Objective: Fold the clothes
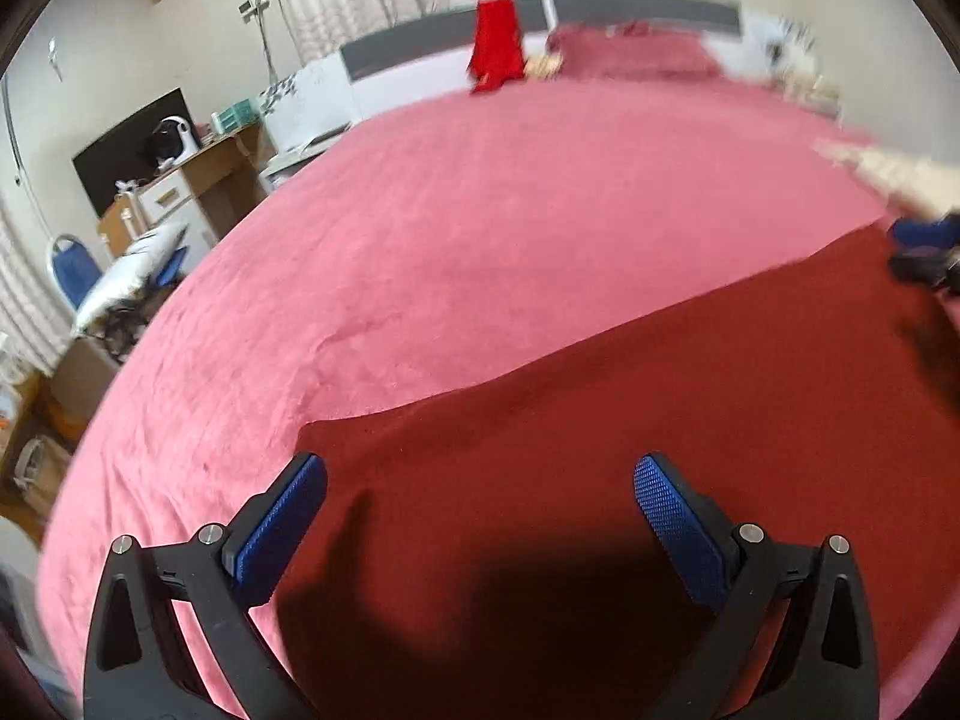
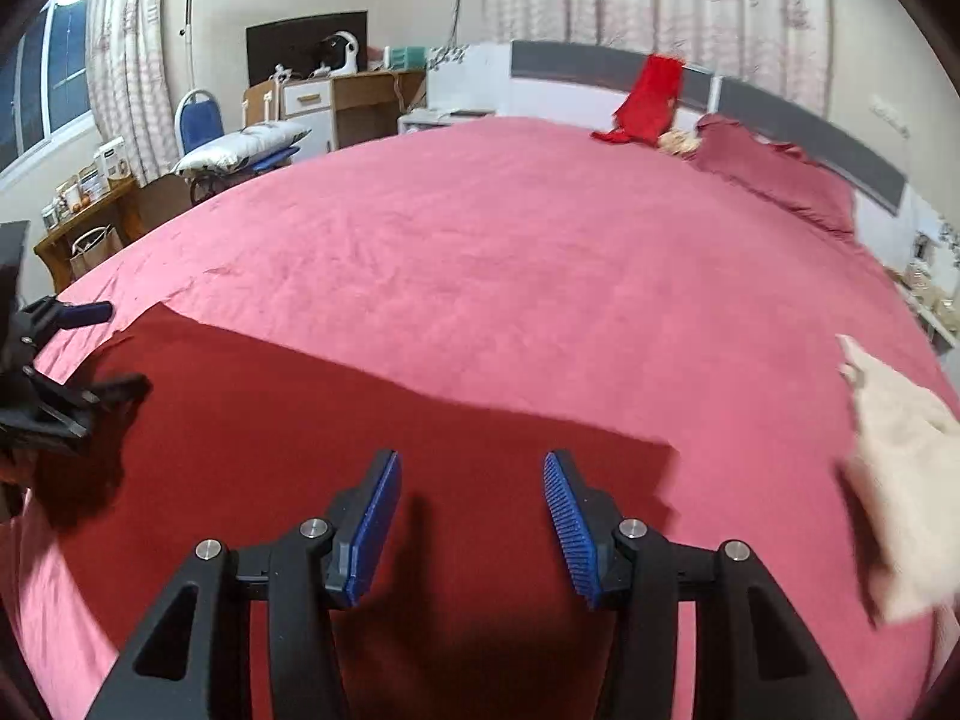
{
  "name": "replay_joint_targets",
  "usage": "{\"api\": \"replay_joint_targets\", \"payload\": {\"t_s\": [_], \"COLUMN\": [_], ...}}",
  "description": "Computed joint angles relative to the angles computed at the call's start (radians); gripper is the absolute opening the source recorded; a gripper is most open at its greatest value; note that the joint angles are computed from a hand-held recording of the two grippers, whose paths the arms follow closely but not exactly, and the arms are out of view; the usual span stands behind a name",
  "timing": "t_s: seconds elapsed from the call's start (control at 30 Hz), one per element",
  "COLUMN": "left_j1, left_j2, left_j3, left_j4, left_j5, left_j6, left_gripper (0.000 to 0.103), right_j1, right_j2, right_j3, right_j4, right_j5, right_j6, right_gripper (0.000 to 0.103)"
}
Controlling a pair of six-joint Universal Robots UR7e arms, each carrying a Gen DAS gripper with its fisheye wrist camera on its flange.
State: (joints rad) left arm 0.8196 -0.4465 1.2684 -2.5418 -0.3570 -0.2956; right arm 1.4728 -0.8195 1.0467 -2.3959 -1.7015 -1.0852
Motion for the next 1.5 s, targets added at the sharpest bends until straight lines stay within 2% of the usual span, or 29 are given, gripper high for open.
{"api": "replay_joint_targets", "payload": {"t_s": [0.03, 0.1, 0.17, 0.27, 0.37, 0.4, 0.43, 0.47, 0.5, 0.57, 0.67, 0.77, 0.8, 0.87, 0.93, 1.0, 1.03, 1.1, 1.13, 1.17, 1.23, 1.3, 1.33, 1.37, 1.43, 1.5], "left_j1": [0.004, 0.020, 0.045, 0.054, 0.048, 0.045, 0.040, 0.038, 0.041, 0.045, 0.041, 0.029, 0.023, 0.008, -0.016, -0.051, -0.066, -0.094, -0.106, -0.108, -0.105, -0.103, -0.106, -0.113, -0.115, -0.120], "left_j2": [-0.006, -0.013, -0.049, -0.060, -0.061, -0.060, -0.057, -0.053, -0.048, -0.037, -0.029, -0.039, -0.051, -0.088, -0.131, -0.171, -0.177, -0.182, -0.182, -0.174, -0.153, -0.139, -0.137, -0.145, -0.176, -0.202], "left_j3": [0.024, 0.082, 0.139, 0.150, 0.158, 0.160, 0.162, 0.159, 0.151, 0.136, 0.129, 0.139, 0.152, 0.189, 0.238, 0.294, 0.316, 0.359, 0.370, 0.368, 0.346, 0.338, 0.348, 0.366, 0.382, 0.407], "left_j4": [-0.055, -0.257, -0.354, -0.366, -0.375, -0.377, -0.375, -0.375, -0.376, -0.378, -0.369, -0.328, -0.301, -0.230, -0.163, -0.106, -0.132, -0.242, -0.257, -0.230, -0.096, 0.013, 0.019, 0.000, 0.069, 0.095], "left_j5": [-0.022, -0.082, -0.172, -0.198, -0.188, -0.183, -0.178, -0.174, -0.172, -0.170, -0.149, -0.132, -0.130, -0.126, -0.108, -0.057, -0.052, -0.078, -0.097, -0.116, -0.138, -0.140, -0.132, -0.127, -0.160, -0.194], "left_j6": [0.009, 0.092, 0.086, 0.082, 0.086, 0.085, 0.080, 0.080, 0.086, 0.098, 0.100, 0.072, 0.052, -0.001, -0.054, -0.097, -0.082, -0.014, -0.004, -0.011, -0.059, -0.088, -0.083, -0.079, -0.123, -0.128], "left_gripper": [0.103, 0.103, 0.103, 0.103, 0.103, 0.103, 0.103, 0.103, 0.103, 0.103, 0.103, 0.103, 0.103, 0.103, 0.103, 0.103, 0.103, 0.103, 0.103, 0.103, 0.103, 0.103, 0.103, 0.103, 0.103, 0.103], "right_j1": [-0.002, -0.008, -0.036, -0.054, -0.051, -0.055, -0.063, -0.061, -0.054, -0.042, -0.028, -0.032, -0.046, -0.088, -0.100, -0.093, -0.090, -0.087, -0.078, -0.060, -0.028, -0.002, 0.008, 0.015, 0.011, -0.014], "right_j2": [0.036, 0.073, 0.080, 0.105, 0.108, 0.091, 0.063, 0.017, -0.020, -0.111, -0.200, -0.246, -0.267, -0.334, -0.365, -0.384, -0.391, -0.400, -0.393, -0.375, -0.338, -0.298, -0.279, -0.263, -0.279, -0.328], "right_j3": [-0.054, -0.110, -0.141, -0.218, -0.223, -0.222, -0.199, -0.134, -0.068, 0.112, 0.327, 0.508, 0.571, 0.666, 0.663, 0.601, 0.585, 0.546, 0.528, 0.507, 0.489, 0.480, 0.485, 0.497, 0.575, 0.668], "right_j4": [0.032, 0.083, 0.103, 0.142, 0.022, 0.046, 0.063, 0.064, 0.047, 0.005, -0.077, -0.231, -0.313, -0.403, -0.339, -0.186, -0.160, -0.083, -0.049, -0.015, 0.016, 0.019, 0.011, 0.001, -0.061, -0.186], "right_j5": [-0.025, -0.085, -0.035, -0.001, -0.064, -0.034, 0.012, 0.057, 0.068, 0.087, 0.022, -0.104, -0.105, -0.028, -0.052, -0.096, -0.071, 0.023, 0.054, 0.067, 0.042, 0.007, -0.021, -0.059, -0.120, -0.074], "right_j6": [0.009, 0.012, -0.012, 0.037, 0.149, 0.219, 0.248, 0.236, 0.181, 0.020, -0.150, -0.311, -0.367, -0.405, -0.328, -0.186, -0.131, -0.027, 0.017, 0.067, 0.112, 0.130, 0.124, 0.108, 0.042, -0.040], "right_gripper": [0.050, 0.049, 0.049, 0.049, 0.052, 0.053, 0.053, 0.053, 0.053, 0.053, 0.052, 0.052, 0.052, 0.052, 0.053, 0.053, 0.053, 0.053, 0.054, 0.054, 0.054, 0.054, 0.054, 0.054, 0.057, 0.058]}}
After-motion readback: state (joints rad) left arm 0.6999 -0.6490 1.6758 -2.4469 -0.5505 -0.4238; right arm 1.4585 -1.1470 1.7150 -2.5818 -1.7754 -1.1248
